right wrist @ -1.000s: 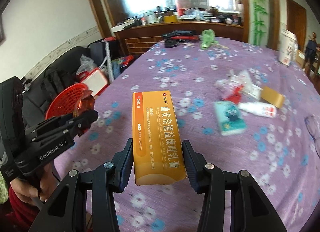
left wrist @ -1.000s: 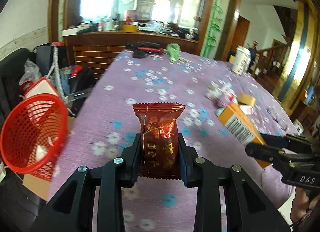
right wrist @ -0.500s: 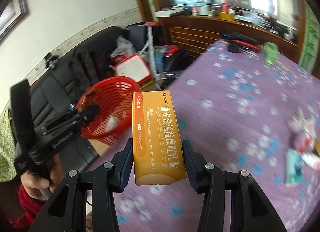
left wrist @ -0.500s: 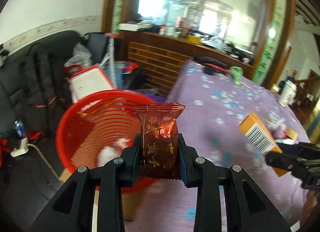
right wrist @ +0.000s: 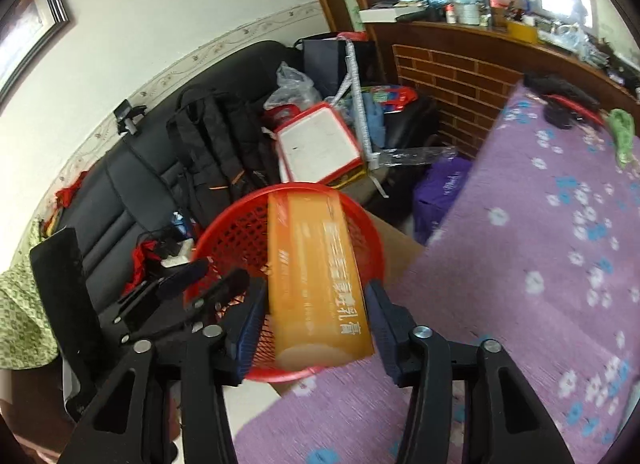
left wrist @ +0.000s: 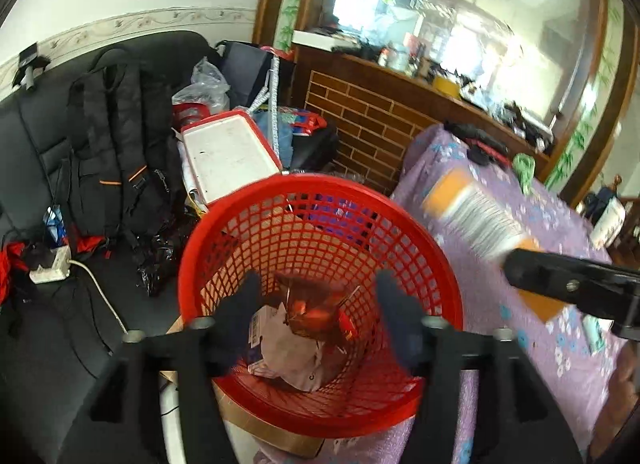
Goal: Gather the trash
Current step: 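Carry both items over the wastebasket and open both tools to drop them, then move both tools back over the table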
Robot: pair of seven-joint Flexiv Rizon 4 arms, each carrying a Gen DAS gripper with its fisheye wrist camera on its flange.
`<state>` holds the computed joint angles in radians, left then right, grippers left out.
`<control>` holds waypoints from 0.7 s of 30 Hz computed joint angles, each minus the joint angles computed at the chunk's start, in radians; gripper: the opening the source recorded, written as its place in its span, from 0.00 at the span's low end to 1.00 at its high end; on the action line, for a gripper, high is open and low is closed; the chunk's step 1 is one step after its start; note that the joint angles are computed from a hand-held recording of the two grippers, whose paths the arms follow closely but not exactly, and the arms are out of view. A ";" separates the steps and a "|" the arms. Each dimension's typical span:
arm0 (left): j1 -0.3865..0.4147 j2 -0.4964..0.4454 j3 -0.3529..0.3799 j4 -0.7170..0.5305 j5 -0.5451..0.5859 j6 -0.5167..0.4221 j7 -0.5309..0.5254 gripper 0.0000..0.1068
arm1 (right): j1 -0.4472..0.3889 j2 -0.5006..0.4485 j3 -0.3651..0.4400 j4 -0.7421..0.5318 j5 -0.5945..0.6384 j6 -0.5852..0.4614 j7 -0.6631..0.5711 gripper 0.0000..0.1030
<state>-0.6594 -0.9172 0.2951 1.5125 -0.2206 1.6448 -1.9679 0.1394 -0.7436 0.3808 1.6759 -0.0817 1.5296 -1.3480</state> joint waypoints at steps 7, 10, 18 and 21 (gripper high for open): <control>-0.017 0.023 -0.007 0.041 -0.012 0.048 0.018 0.61 | -0.001 0.077 -0.048 0.136 0.011 0.109 0.028 0.55; -0.030 0.026 -0.022 0.038 -0.018 0.064 0.037 0.61 | -0.003 0.129 -0.085 0.235 0.013 0.171 0.071 0.58; -0.087 0.005 -0.044 -0.028 -0.022 0.025 0.101 0.61 | -0.040 0.224 -0.148 0.460 0.004 0.309 0.159 0.59; -0.102 -0.009 -0.056 -0.065 -0.006 -0.011 0.108 0.61 | -0.056 0.251 -0.174 0.529 -0.004 0.356 0.191 0.60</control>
<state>-0.7611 -0.9264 0.2392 1.4478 -0.2262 1.6335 -1.8597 0.0832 -0.4929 0.2064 2.2054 -0.0859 1.8861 -1.1566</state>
